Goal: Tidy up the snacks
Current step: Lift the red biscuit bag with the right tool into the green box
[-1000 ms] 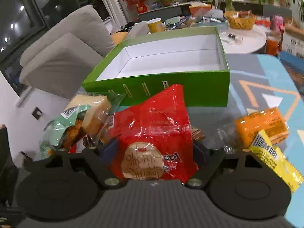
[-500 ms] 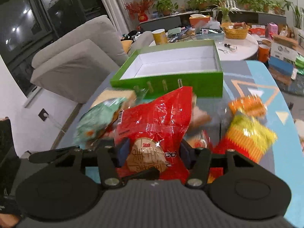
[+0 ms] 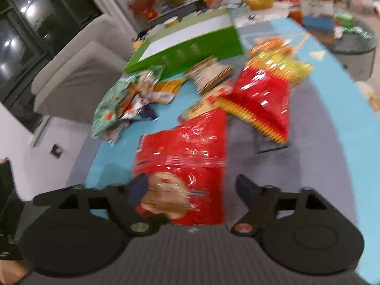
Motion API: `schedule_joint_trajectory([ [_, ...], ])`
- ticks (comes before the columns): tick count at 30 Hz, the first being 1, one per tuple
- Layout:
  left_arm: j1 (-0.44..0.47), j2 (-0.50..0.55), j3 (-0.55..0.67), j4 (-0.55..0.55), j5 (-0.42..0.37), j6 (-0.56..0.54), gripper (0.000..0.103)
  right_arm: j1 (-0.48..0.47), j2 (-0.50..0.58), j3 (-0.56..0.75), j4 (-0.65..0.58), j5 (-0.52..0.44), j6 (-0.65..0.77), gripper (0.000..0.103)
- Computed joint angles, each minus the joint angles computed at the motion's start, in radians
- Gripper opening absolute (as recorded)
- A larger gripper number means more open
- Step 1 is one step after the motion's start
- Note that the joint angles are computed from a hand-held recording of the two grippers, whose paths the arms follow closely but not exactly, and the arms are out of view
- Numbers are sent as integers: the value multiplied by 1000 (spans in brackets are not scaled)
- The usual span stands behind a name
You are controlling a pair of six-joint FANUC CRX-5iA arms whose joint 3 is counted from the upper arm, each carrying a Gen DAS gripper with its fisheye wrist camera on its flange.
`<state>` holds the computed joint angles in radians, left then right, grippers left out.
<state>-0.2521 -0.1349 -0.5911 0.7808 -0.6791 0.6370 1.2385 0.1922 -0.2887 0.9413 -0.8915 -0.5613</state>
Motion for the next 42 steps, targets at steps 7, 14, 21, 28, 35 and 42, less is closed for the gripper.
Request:
schedule_joint_trajectory([
  [7,-25,43,22,-32,49,39,86,-27,13,-12,52,64,36,62],
  [14,-62,76,-1,125,103,-151,55,-87,9,-13,-36,208,98,61],
  [21,-64,30,-15,215,92,-210,52,-44,19,43,11,92,184,47],
  [28,-75,-33,11,246,162,-260,52,-55,-3,61,143,62,133,47],
  [35,-56,42,162,193,207,-210,52,-133,66,175,232,78,217,47],
  [42,-14,212,400,96,152,-124,52,-260,124,243,294,201,210,48],
])
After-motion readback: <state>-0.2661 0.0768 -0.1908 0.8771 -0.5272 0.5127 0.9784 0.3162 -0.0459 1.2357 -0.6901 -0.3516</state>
